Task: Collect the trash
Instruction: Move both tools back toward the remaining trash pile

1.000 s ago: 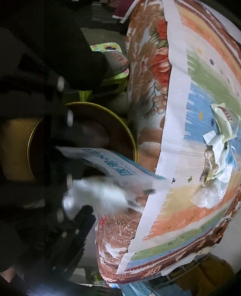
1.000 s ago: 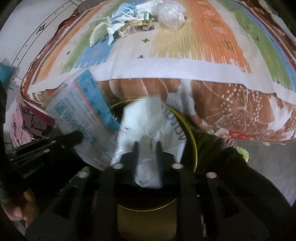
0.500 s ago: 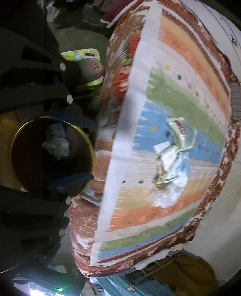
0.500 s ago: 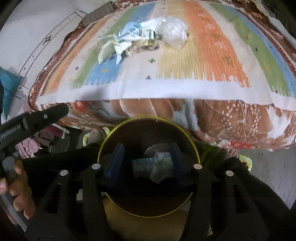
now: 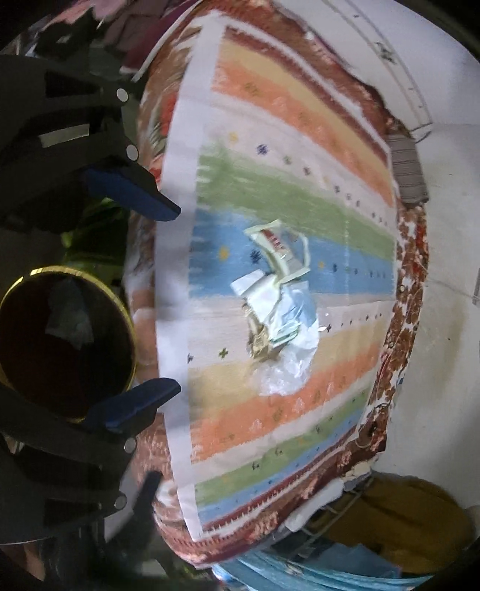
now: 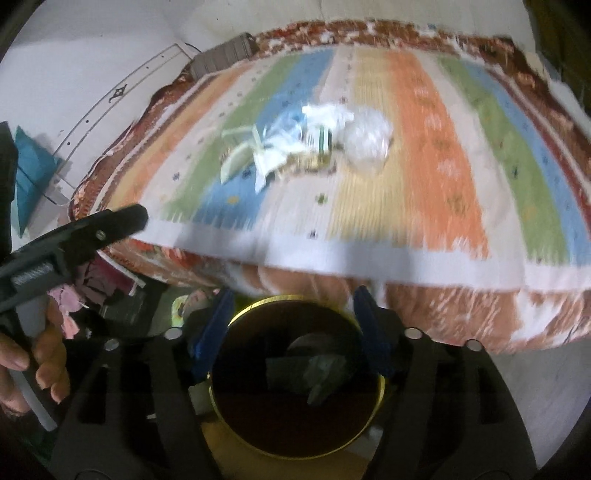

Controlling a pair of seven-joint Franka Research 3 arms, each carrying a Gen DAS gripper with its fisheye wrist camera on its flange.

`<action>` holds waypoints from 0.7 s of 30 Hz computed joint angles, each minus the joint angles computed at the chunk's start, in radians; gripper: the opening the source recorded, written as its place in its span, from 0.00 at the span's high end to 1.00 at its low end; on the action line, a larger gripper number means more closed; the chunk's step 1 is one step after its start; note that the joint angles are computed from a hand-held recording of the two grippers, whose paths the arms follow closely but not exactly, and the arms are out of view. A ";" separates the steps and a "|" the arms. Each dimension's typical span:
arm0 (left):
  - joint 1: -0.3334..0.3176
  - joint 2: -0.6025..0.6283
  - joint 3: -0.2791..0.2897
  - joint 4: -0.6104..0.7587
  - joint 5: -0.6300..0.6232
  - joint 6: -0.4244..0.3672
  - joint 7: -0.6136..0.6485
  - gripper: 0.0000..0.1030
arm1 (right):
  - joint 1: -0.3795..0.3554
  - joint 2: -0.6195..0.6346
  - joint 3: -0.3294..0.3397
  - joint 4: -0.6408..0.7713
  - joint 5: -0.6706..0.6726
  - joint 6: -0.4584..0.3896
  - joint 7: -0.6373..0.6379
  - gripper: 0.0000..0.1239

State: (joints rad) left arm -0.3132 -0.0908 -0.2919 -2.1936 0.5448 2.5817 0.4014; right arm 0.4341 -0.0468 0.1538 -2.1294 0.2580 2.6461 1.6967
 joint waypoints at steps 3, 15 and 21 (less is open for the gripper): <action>0.007 0.010 0.009 0.017 -0.001 -0.003 0.016 0.10 | -0.002 0.016 -0.005 0.030 0.013 -0.004 -0.033 0.42; 0.052 0.084 0.053 0.100 0.011 -0.015 0.078 0.06 | -0.015 0.151 -0.025 0.194 -0.030 0.011 -0.041 0.25; 0.065 0.137 0.070 0.141 0.020 0.002 0.098 0.06 | -0.019 0.227 -0.034 0.278 -0.032 0.005 -0.048 0.24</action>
State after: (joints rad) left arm -0.2477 0.0464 -0.2224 -2.0528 0.5649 2.5837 0.4998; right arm 0.4146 0.1806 0.1203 -1.8515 0.2260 2.6509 1.6484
